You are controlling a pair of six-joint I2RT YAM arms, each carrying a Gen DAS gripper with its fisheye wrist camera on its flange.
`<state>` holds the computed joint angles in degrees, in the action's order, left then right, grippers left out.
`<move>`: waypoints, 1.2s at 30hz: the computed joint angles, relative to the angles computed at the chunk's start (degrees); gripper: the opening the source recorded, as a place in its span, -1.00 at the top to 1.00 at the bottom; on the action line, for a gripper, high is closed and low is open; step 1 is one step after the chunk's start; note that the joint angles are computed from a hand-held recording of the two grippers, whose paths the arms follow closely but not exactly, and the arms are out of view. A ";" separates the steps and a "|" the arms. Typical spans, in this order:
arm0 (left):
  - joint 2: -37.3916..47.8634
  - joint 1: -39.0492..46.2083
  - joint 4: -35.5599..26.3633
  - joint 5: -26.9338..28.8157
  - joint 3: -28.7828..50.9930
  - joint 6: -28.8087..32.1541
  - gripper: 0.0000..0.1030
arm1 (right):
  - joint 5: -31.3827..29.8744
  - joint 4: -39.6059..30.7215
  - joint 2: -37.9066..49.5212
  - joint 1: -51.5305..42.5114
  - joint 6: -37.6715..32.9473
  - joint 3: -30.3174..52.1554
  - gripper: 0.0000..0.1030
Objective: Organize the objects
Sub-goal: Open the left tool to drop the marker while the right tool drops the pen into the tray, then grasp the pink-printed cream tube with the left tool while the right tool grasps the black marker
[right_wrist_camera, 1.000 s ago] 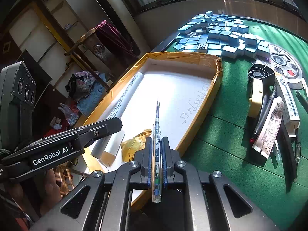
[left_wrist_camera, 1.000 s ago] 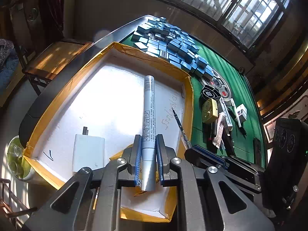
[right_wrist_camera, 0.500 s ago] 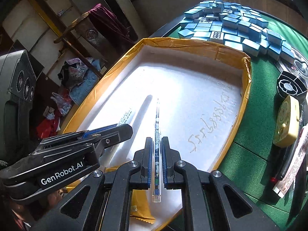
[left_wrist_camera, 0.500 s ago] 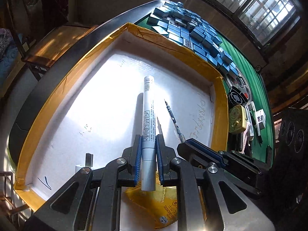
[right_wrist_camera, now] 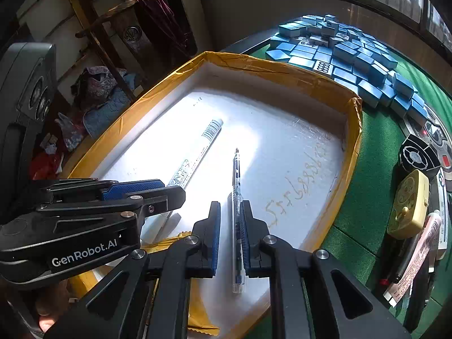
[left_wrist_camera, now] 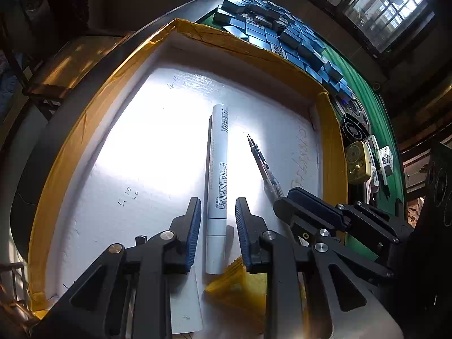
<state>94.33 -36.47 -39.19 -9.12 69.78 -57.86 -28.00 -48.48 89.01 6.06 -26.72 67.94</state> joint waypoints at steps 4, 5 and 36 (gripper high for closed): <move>-0.36 -2.66 -4.79 -8.14 3.20 -0.94 -0.09 | -7.82 -0.83 -2.40 -5.94 -0.47 0.46 -0.15; 0.04 -3.64 -6.36 -10.08 4.57 -1.29 -0.17 | -9.63 -0.67 -3.54 -7.77 -0.81 0.14 -0.27; 40.19 -17.97 -26.30 -13.38 66.35 -0.32 -0.31 | -11.77 -21.62 26.15 -38.88 -26.36 28.47 0.30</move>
